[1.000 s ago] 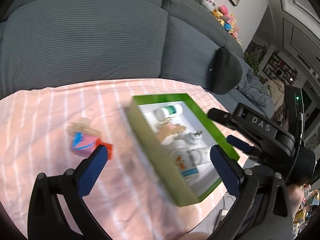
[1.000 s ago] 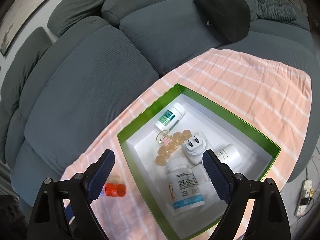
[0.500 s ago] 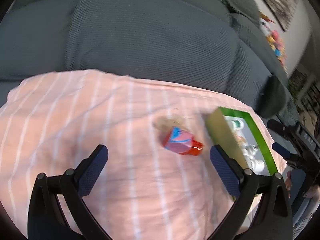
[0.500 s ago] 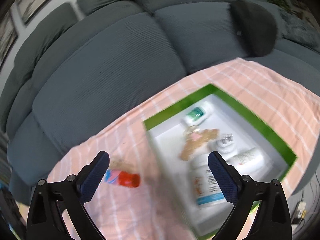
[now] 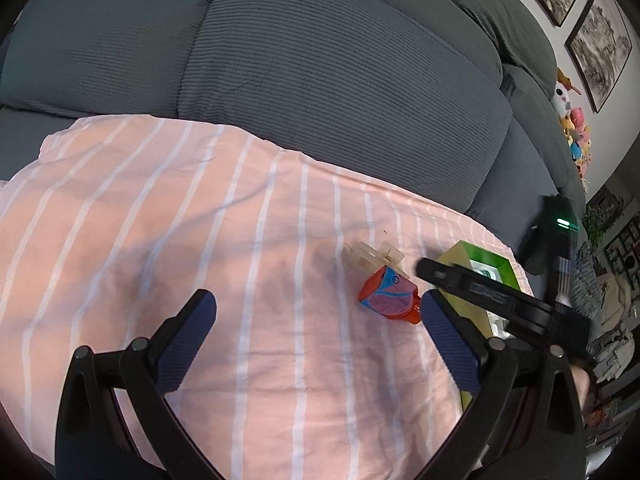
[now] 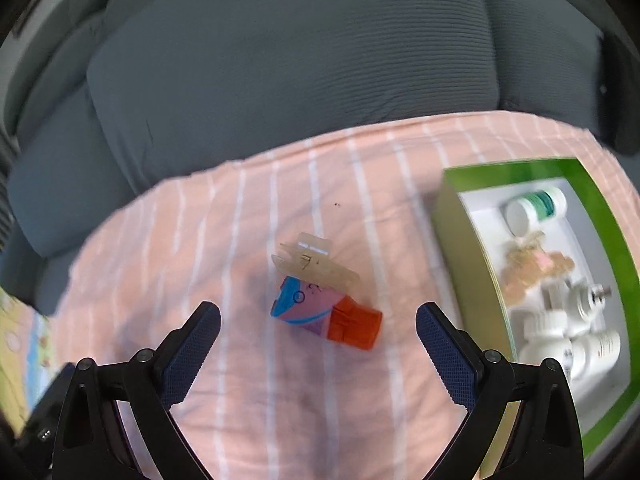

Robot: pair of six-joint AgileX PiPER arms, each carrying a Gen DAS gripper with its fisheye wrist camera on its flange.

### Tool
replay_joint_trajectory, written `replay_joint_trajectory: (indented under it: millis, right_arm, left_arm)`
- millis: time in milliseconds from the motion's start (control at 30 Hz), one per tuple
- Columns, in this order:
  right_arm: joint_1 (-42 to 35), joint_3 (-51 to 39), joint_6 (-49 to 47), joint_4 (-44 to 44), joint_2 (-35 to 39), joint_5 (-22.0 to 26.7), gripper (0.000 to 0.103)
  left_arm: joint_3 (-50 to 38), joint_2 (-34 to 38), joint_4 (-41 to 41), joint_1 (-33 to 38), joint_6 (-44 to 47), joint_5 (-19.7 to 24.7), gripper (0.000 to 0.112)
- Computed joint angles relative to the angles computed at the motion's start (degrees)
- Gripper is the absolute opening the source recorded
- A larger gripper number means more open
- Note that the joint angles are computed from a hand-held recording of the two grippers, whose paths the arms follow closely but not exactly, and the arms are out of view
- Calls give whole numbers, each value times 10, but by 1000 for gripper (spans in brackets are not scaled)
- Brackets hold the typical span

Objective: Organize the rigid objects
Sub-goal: 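Move the right tool back to the orange-capped pink spray bottle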

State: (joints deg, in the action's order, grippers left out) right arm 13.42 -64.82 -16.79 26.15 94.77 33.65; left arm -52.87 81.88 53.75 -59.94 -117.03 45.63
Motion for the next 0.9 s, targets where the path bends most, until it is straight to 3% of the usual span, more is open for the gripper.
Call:
replay_joint_trajectory:
  millis: [133,267,400,567,667,800,900]
  right_arm:
    - [32,-54,80,-82,60,0,93]
    - [26,-85,55,-68,101,34,88]
    - [31,-93,88,-108,121,36,85]
    - [21,-104,38,-50,145,67,70]
    - [24,-94,28,-41,137,65,55]
    - [31,-77,19,-45,121,72,53]
    - [27,-73,-14,-15,118,103,53]
  left_arm:
    - [12,-11,-1,2,-6,-3,102]
    - [16,-16,-12,6,3,0,102]
    - [21,-21,-18,10,6,-5,102]
    - [26,-27,-20,12,8,-13,102]
    - [28,-31,-21,12,7,-13,102]
    - [32,-35,-24,14,4,-12,102]
    - [35,-38,-25,16,2,-15,102]
